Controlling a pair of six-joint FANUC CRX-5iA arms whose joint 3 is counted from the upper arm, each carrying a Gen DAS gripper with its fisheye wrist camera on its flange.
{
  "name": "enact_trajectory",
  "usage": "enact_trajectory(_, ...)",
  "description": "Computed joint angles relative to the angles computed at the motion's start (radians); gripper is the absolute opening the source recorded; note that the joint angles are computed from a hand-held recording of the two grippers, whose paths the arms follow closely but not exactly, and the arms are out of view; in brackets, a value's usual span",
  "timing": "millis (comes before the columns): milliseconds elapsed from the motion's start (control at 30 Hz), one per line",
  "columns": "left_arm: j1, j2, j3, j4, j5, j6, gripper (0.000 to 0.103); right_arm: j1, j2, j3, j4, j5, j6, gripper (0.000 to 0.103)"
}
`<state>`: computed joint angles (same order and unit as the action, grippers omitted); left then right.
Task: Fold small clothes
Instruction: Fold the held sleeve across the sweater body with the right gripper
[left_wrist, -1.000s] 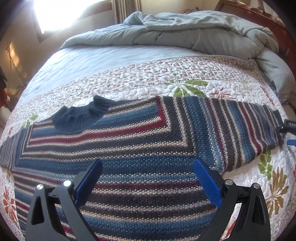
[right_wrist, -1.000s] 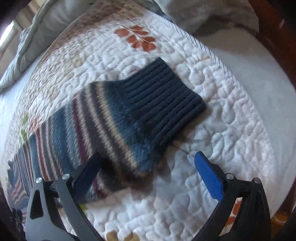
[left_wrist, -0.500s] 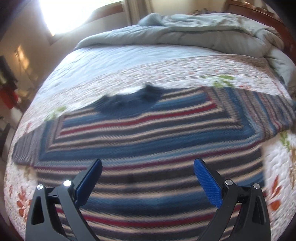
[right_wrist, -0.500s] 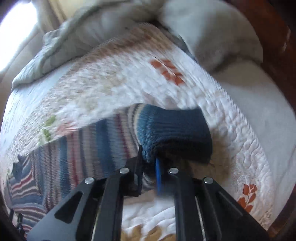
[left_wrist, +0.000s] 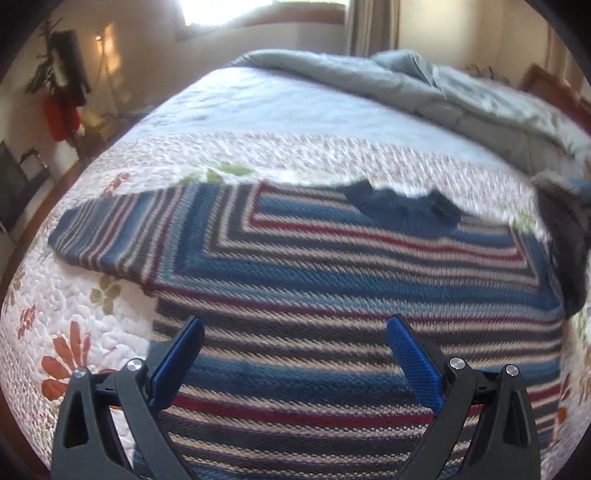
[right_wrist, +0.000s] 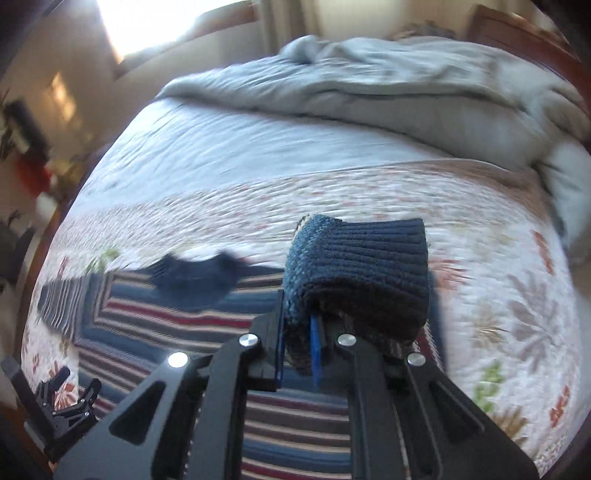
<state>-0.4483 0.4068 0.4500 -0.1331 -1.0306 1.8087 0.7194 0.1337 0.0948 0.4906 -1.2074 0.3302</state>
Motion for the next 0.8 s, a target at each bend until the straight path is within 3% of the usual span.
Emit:
enact_trajectory(267, 0.051, -0.014, -0.034, 0.073, 0.009, -0.025, 0.099, 0.032, 0.281, 0.302, -0.132, 0.008, 0.121, 0.011)
enact_trajectory(367, 0.052, -0.002, -0.019, 0.063, -0.002, -0.031, 0.099, 0.023, 0.337, 0.368, -0.237, -0.003, 0.175, 0.024)
enact_trajectory(400, 0.051, 0.0, -0.017, 0.058, -0.005, -0.028, 0.099, 0.019, 0.333, 0.356, -0.26, 0.011, 0.18, 0.037)
enact_trajectory(533, 0.05, 0.021, -0.003, 0.045, -0.027, -0.014, 0.099, 0.013, 0.222, 0.189, -0.25, 0.121, 0.141, 0.036)
enact_trajectory(700, 0.027, 0.057, 0.02, 0.095, -0.017, -0.057, 0.099, -0.017, 0.04, -0.063, -0.177, 0.157, -0.003, 0.037)
enact_trajectory(800, -0.043, 0.125, 0.136, 0.009, -0.043, -0.049, 0.099, -0.041, -0.066, -0.208, -0.168, 0.189, -0.084, 0.038)
